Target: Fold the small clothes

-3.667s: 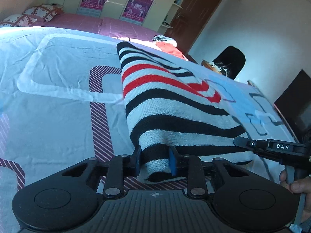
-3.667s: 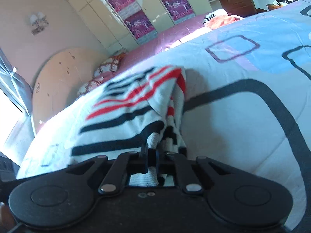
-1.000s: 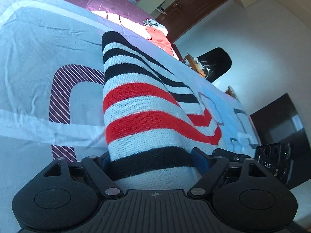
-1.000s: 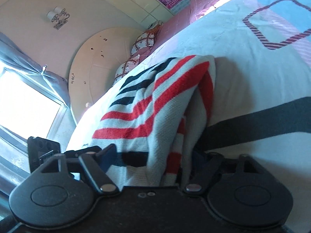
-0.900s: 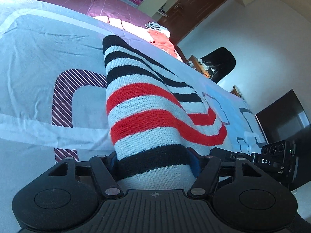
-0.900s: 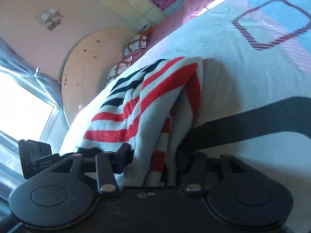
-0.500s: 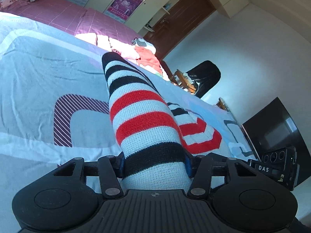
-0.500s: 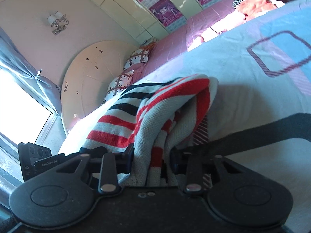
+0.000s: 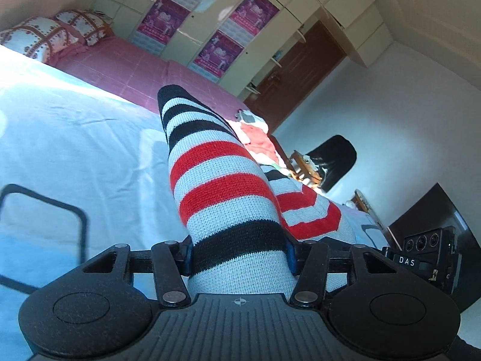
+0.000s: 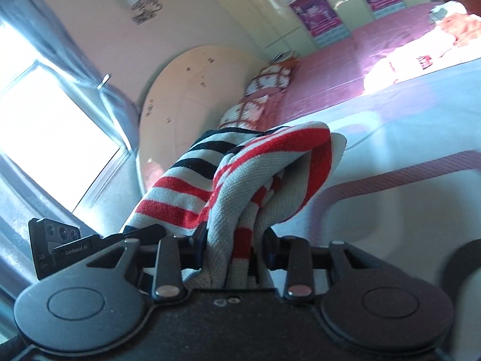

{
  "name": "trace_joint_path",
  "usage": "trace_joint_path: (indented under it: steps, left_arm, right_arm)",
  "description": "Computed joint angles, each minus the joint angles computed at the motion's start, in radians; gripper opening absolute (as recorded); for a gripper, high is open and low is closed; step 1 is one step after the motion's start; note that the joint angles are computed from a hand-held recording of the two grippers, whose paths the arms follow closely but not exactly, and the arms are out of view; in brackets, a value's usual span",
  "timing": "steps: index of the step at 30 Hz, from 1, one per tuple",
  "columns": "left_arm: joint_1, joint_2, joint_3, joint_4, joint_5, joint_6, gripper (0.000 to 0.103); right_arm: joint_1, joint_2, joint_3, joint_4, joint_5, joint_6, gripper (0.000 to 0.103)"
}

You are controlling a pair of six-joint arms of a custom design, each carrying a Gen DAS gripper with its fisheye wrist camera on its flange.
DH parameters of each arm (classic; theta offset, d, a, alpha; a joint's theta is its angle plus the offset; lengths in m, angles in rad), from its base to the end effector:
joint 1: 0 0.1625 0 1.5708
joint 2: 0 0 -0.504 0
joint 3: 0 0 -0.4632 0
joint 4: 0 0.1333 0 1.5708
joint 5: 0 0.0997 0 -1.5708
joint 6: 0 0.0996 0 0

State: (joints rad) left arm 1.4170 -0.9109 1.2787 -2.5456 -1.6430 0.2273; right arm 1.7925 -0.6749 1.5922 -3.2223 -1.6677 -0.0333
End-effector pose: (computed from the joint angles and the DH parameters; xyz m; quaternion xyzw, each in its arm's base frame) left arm -0.0101 -0.8887 0.3694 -0.1912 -0.9344 0.2997 0.0234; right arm 0.3000 -0.7684 0.1029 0.1013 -0.9269 0.3612 0.0113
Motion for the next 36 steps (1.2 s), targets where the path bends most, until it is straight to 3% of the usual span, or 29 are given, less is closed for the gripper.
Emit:
trace_joint_path:
  steps: [10, 14, 18, 21, 25, 27, 28, 30, 31, 34, 36]
  left_arm:
    - [0.121, -0.081, 0.024, 0.013, 0.067, -0.038, 0.053]
    - [0.157, -0.076, 0.047, 0.034, 0.072, -0.075, 0.057]
    - [0.166, -0.092, 0.096, -0.02, 0.035, -0.104, 0.06]
    - [0.175, -0.128, 0.141, -0.045, 0.025, -0.106, 0.061]
    - [0.204, -0.149, 0.162, -0.032, -0.049, -0.171, 0.061]
    - [0.223, -0.149, 0.169, -0.036, -0.098, -0.213, 0.061]
    - [0.229, -0.149, 0.172, -0.035, -0.115, -0.228, 0.061]
    - [0.234, -0.157, 0.177, -0.005, -0.132, -0.236, 0.061]
    - [0.234, -0.164, 0.181, 0.017, -0.153, -0.229, 0.061]
    - [0.225, -0.215, 0.241, 0.017, -0.117, -0.189, 0.061]
    - [0.204, -0.254, 0.302, -0.06, -0.02, -0.145, 0.061]
  right_arm:
    - [0.056, 0.22, -0.242, 0.196, 0.049, 0.049, 0.035]
    - [0.055, 0.254, -0.251, 0.213, -0.01, 0.089, 0.039]
    - [0.03, 0.226, -0.189, 0.158, 0.029, 0.185, 0.04]
    - [0.043, 0.19, -0.151, 0.17, 0.017, 0.227, 0.05]
    - [0.036, 0.141, -0.085, 0.218, 0.058, 0.246, 0.068]
    - [0.023, 0.138, -0.071, 0.225, 0.118, 0.273, 0.063]
    - [0.017, 0.143, -0.067, 0.205, 0.152, 0.294, 0.054]
    - [0.003, 0.134, -0.04, 0.152, 0.237, 0.333, 0.05]
    - [0.004, 0.127, -0.029, 0.139, 0.246, 0.34, 0.048]
    - [0.025, 0.095, 0.001, 0.138, 0.17, 0.342, 0.044]
    - [0.062, 0.075, 0.023, 0.103, 0.055, 0.294, 0.043]
